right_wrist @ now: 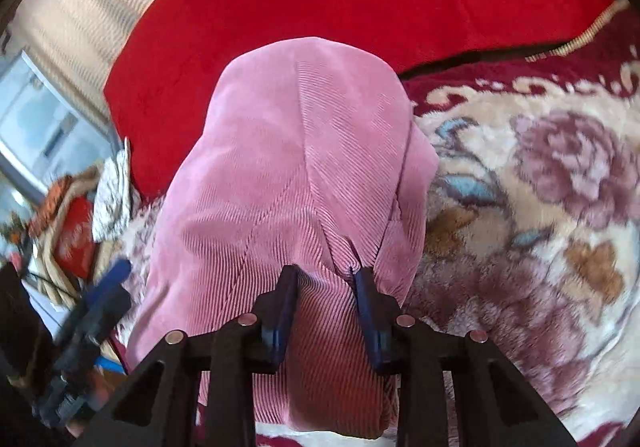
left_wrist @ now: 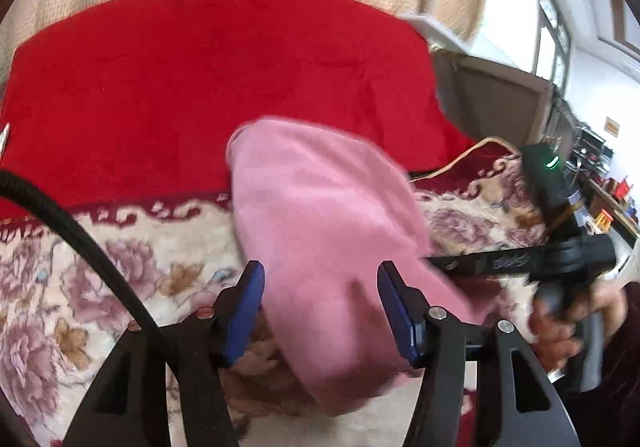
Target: Fold large clothes
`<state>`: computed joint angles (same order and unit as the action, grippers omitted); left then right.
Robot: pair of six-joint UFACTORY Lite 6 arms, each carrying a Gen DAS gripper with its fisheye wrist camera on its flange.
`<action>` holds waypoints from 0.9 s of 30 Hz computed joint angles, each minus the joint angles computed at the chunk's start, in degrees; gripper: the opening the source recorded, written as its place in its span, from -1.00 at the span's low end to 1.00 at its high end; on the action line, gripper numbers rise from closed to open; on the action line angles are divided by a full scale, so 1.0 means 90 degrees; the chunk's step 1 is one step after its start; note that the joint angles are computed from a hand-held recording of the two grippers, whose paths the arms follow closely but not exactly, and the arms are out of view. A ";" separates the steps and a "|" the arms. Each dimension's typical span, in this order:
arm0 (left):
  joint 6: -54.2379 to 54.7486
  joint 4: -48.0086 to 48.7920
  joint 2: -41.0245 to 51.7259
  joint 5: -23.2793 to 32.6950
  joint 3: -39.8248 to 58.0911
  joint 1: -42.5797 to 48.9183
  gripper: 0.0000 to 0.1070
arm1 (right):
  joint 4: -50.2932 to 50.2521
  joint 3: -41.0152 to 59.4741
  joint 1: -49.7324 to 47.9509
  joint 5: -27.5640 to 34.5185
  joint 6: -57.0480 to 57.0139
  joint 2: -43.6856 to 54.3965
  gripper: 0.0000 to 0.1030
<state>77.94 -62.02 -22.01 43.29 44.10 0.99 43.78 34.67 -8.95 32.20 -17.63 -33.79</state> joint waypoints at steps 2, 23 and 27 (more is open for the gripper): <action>-0.0414 0.0372 0.0642 -0.0096 0.0115 -0.0347 0.15 | -0.0235 0.0537 -0.0091 0.0340 0.0144 0.0328 -0.32; 0.0304 -0.0541 0.0299 0.1571 0.0241 0.0882 0.24 | -0.0902 0.3894 -0.0394 0.0444 0.0625 0.3620 -0.32; 0.0513 -0.0905 0.0300 0.2056 0.0333 0.1634 0.32 | -0.0845 0.3042 -0.0533 0.0575 0.0491 0.2148 -0.32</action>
<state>82.56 -70.17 -19.32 61.79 47.10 15.70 36.17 62.05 -13.74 37.38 -13.21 -14.46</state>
